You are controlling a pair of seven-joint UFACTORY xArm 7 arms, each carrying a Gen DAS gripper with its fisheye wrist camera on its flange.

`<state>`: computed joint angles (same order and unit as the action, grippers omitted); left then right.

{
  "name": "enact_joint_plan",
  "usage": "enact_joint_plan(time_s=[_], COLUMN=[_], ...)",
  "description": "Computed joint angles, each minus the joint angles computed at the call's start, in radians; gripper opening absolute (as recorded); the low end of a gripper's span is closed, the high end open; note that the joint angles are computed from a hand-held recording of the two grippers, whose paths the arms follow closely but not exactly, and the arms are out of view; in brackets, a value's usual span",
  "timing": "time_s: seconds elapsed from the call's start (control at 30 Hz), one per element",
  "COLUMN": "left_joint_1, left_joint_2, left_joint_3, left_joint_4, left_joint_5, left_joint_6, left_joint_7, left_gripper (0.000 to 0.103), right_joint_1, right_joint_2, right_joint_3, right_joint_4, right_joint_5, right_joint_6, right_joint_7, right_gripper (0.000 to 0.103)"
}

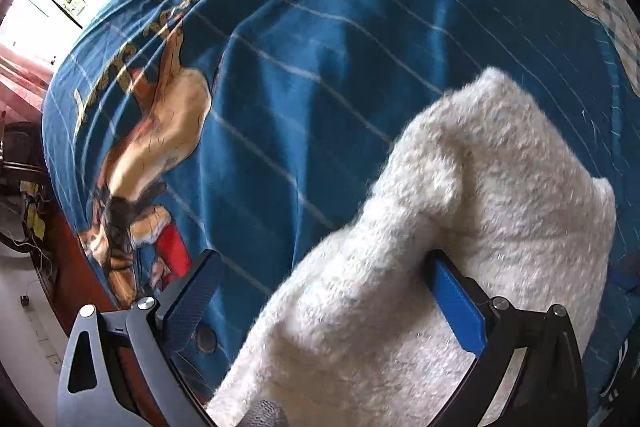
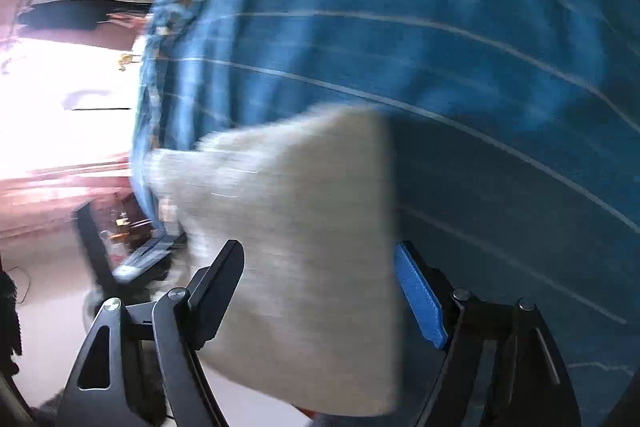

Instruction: Fold large clothes

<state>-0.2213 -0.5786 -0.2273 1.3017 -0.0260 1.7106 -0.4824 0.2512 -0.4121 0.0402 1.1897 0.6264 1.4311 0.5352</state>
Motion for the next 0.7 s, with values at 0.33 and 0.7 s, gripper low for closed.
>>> enact_joint_plan(time_s=[0.33,0.7], left_joint_1=[0.007,0.02], left_joint_2=[0.008,0.152], left_joint_3=[-0.008,-0.059], left_joint_4=[-0.011,0.355], left_joint_5=[0.011,0.071], left_joint_6=[-0.016,0.034], left_joint_7=[-0.004,-0.105], left_gripper=[0.103,0.103], right_joint_1=[0.078,-0.006], right_joint_2=[-0.08,-0.312], right_joint_3=[-0.058,-0.135], right_joint_4=[-0.436,-0.427], right_joint_5=[0.656,0.503], right_joint_6=[-0.27,-0.417], right_joint_7=[-0.423,-0.149], right_gripper=[0.08,0.056])
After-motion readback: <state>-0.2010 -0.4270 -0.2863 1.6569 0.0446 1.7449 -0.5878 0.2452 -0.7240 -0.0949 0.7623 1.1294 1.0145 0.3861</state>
